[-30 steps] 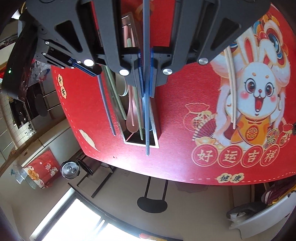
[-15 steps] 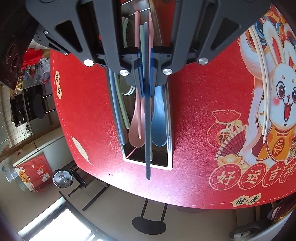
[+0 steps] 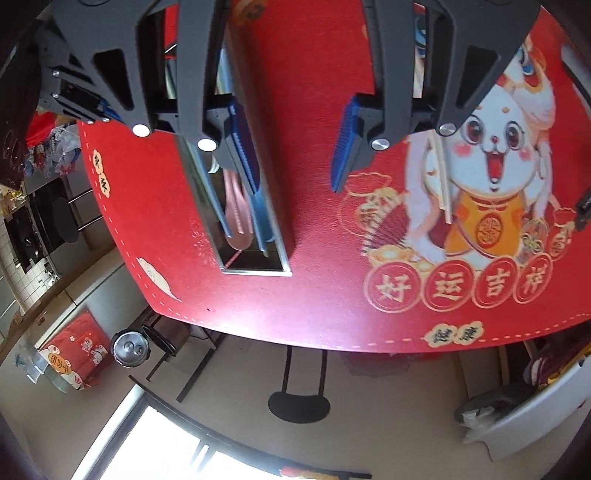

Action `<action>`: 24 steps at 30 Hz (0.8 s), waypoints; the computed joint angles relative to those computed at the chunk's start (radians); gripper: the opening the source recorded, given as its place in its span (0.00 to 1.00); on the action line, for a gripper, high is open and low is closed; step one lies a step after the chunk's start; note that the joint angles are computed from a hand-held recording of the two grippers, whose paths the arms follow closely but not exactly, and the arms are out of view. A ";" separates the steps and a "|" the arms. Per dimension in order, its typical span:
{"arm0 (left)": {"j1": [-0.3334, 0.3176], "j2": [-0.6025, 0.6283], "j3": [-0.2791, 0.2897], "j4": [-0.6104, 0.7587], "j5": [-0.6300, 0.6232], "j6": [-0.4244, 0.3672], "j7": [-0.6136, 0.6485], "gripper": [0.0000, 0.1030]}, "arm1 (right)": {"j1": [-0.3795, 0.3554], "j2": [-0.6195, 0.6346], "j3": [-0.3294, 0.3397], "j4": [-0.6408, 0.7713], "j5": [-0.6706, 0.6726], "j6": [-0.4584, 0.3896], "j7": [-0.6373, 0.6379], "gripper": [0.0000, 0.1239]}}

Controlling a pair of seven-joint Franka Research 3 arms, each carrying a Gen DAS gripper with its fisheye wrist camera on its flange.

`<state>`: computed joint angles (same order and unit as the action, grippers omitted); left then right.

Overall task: Organize utensils
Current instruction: 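Grasp a wooden chopstick with the left tool while the right tool grasps another wooden chopstick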

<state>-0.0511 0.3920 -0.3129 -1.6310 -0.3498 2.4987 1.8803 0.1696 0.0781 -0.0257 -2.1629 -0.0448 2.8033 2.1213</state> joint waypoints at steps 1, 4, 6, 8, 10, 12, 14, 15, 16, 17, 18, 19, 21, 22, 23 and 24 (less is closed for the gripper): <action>0.013 -0.015 0.006 -0.020 0.001 0.012 0.014 0.42 | 0.003 0.003 0.007 0.002 0.012 0.010 -0.014 0.11; 0.053 -0.061 0.028 -0.091 -0.003 0.044 0.066 0.42 | 0.015 0.029 0.027 0.031 0.063 0.025 -0.071 0.14; 0.076 -0.079 0.047 -0.127 0.000 0.052 0.090 0.42 | 0.025 0.054 0.038 0.063 0.098 0.020 -0.116 0.15; 0.091 -0.090 0.068 -0.157 0.009 0.050 0.092 0.42 | 0.039 0.092 0.048 0.108 0.126 0.009 -0.164 0.16; 0.102 -0.098 0.085 -0.183 0.021 0.057 0.083 0.42 | 0.058 0.138 0.053 0.163 0.135 -0.006 -0.197 0.20; 0.114 -0.100 0.096 -0.202 0.022 0.064 0.069 0.42 | 0.072 0.188 0.065 0.219 0.160 -0.019 -0.243 0.24; 0.125 -0.096 0.103 -0.209 0.020 0.069 0.053 0.42 | 0.089 0.235 0.070 0.273 0.178 -0.043 -0.278 0.27; 0.132 -0.094 0.103 -0.210 0.016 0.070 0.049 0.42 | 0.098 0.260 0.072 0.302 0.182 -0.058 -0.293 0.28; 0.138 -0.095 0.103 -0.214 0.013 0.073 0.047 0.42 | 0.108 0.285 0.072 0.330 0.184 -0.073 -0.306 0.28; 0.145 -0.093 0.104 -0.215 0.009 0.075 0.047 0.42 | 0.120 0.306 0.068 0.354 0.181 -0.087 -0.310 0.28; 0.151 -0.093 0.103 -0.217 0.007 0.075 0.050 0.42 | 0.130 0.323 0.064 0.372 0.180 -0.098 -0.313 0.28; 0.156 -0.092 0.104 -0.218 0.005 0.076 0.052 0.42 | 0.139 0.341 0.060 0.392 0.180 -0.110 -0.313 0.28; 0.162 -0.099 0.103 -0.228 0.000 0.080 0.051 0.42 | 0.153 0.373 0.050 0.427 0.180 -0.134 -0.304 0.28; 0.164 -0.098 0.103 -0.228 -0.003 0.081 0.051 0.42 | 0.158 0.382 0.045 0.437 0.179 -0.143 -0.298 0.28; 0.168 -0.097 0.103 -0.229 -0.007 0.081 0.052 0.42 | 0.162 0.392 0.043 0.448 0.181 -0.151 -0.292 0.28; 0.170 -0.098 0.102 -0.232 -0.011 0.082 0.053 0.42 | 0.167 0.399 0.038 0.456 0.179 -0.158 -0.283 0.28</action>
<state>0.1189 0.2940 -0.2112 -1.8626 -0.3607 2.5810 1.9334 0.3362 0.4775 0.0124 -1.7065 0.1343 2.6452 1.8382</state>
